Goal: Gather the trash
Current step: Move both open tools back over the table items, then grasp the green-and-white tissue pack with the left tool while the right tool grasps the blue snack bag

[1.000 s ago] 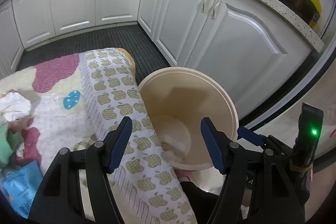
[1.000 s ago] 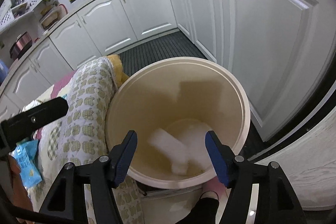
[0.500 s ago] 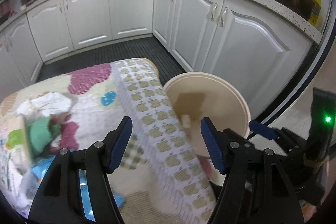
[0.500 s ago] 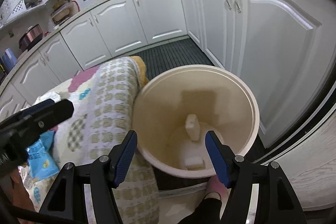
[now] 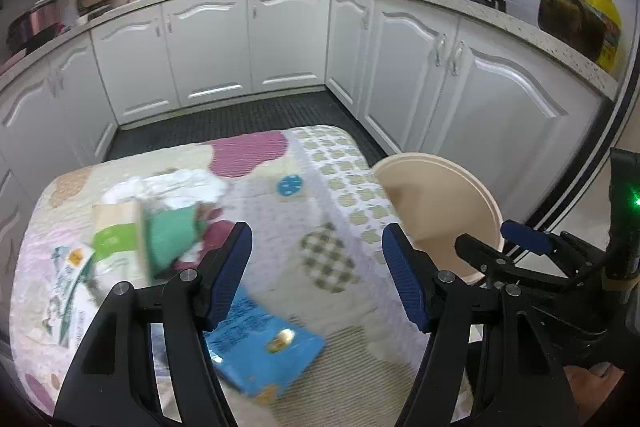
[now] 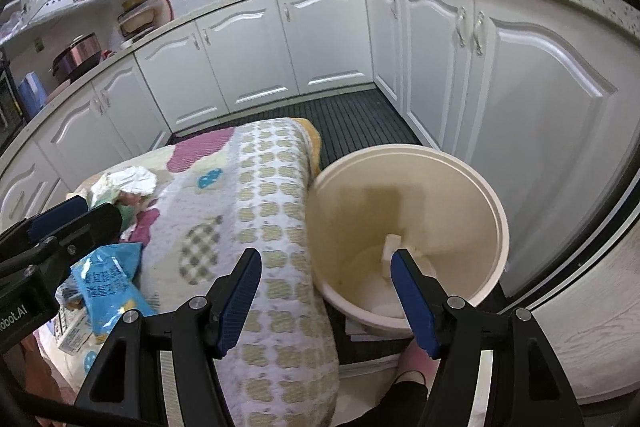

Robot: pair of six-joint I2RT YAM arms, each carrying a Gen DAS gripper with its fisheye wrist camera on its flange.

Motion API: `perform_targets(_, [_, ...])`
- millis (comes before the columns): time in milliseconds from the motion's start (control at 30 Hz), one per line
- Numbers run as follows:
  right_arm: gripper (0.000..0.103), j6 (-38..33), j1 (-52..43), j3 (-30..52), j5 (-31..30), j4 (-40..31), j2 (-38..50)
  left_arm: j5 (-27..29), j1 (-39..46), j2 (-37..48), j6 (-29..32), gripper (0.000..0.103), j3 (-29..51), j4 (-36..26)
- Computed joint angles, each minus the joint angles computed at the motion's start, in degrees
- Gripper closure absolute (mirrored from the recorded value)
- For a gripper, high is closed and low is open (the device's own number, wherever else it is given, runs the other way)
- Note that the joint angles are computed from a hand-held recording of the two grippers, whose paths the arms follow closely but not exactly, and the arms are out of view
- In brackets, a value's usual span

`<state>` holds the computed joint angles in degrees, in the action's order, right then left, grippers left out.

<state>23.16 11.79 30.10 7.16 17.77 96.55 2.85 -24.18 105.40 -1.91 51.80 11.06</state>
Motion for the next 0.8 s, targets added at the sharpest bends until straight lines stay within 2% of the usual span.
perform_targets(100, [0.037, 0.50, 2.79, 1.22, 1.71, -2.03, -0.77, 1.41, 2.57, -1.62, 0.50, 0.036, -1.77, 0.21])
perform_targets(233, [0.028, 1.31, 6.63, 2.48, 4.23, -3.80, -1.49, 3.88, 7.52, -3.61, 1.84, 0.036, -4.01, -0.04])
perform_targets(433, [0.028, 2.36, 10.97, 5.47, 5.31, -5.79, -0.62, 7.90, 16.49, -4.66, 5.05, 0.036, -4.81, -1.85])
perform_targets(667, [0.028, 2.89, 13.91, 9.26, 1.81, -6.37, 3.67, 11.66, 25.95, -2.32, 7.18, 0.036, -2.73, -4.59])
perform_targets(800, [0.028, 3.42, 15.16, 11.46, -2.32, -5.33, 7.12, 14.09, 29.28, -0.50, 6.76, 0.036, -0.70, -6.71])
